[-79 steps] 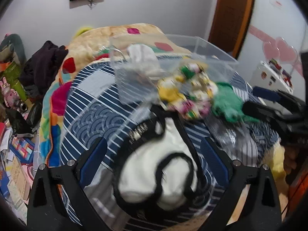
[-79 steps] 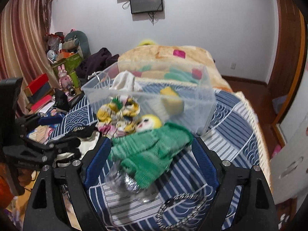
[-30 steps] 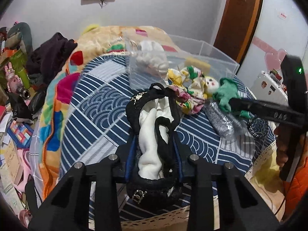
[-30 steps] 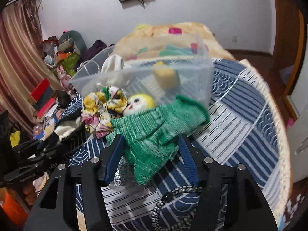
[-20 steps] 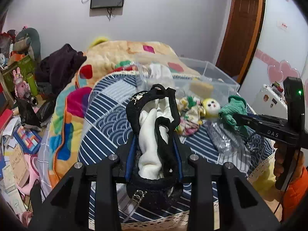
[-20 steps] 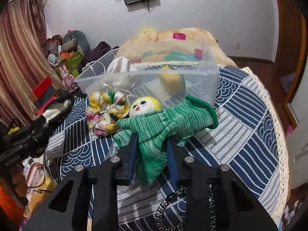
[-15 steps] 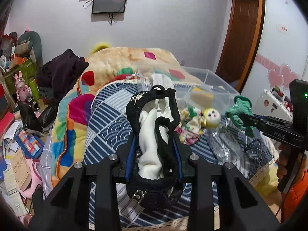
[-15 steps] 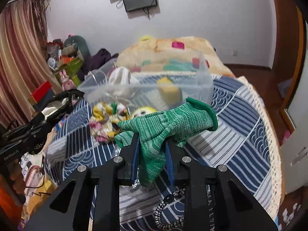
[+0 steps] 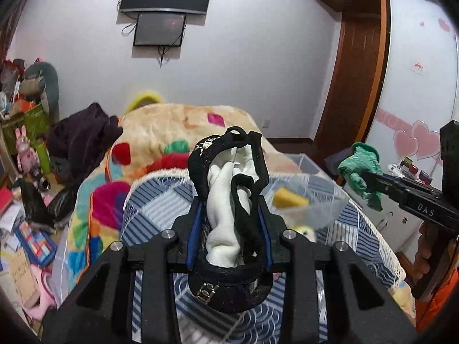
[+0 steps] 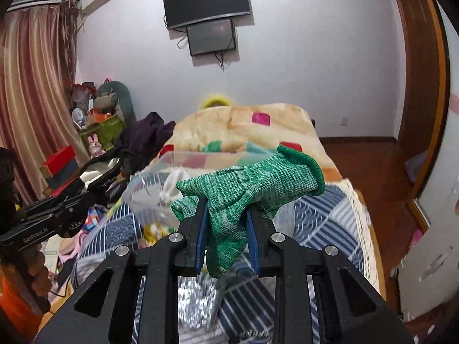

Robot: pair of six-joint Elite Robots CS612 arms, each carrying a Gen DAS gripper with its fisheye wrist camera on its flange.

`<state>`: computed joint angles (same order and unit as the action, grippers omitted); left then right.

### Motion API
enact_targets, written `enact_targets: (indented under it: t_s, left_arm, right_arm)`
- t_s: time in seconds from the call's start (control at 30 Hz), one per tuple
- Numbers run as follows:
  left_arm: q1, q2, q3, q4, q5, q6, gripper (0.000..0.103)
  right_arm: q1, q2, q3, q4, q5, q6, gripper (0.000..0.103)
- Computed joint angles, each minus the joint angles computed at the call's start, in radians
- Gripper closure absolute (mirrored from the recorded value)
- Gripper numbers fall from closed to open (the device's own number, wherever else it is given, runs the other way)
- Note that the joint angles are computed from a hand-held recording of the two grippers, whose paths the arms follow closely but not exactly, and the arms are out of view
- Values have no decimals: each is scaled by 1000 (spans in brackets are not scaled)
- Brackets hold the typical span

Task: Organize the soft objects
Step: 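Lower the strapped cloth with the left tool while the right tool drops the green glove into the box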

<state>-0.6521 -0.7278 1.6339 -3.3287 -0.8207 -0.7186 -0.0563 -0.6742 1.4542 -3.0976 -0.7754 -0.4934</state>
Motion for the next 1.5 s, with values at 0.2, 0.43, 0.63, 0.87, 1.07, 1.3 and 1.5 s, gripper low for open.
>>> enact_targets:
  t_s: [0.2,0.43,0.63,0.87,1.07,1.3,1.5]
  left_arm:
    - [35,20,-64,17,-70,43,68]
    - [69,54,-142,96,-142,68,68]
    - [99,80,-198,183,-222,55,68]
    - [125,113,-261,267,-307,51,68]
    - [134,124,-287,308,-315,48,68]
    - [134,127,-289,338,-306,39,60]
    - [118,112,-267,336,-245,54,46]
  right_arm:
    - [25,17,-53,24,-32,-34,81]
    - [54,36,-119,132,-61,-103,81]
    - [84,57,-174,288,-123,-195,81]
    - [108,90,-254,459,-204,-277,81]
    - [119,94,-270,513,-253,-350,81]
    - [122,98,-280,541,-269,-334,77]
    - [122,91,-273,549,-295,-364,72]
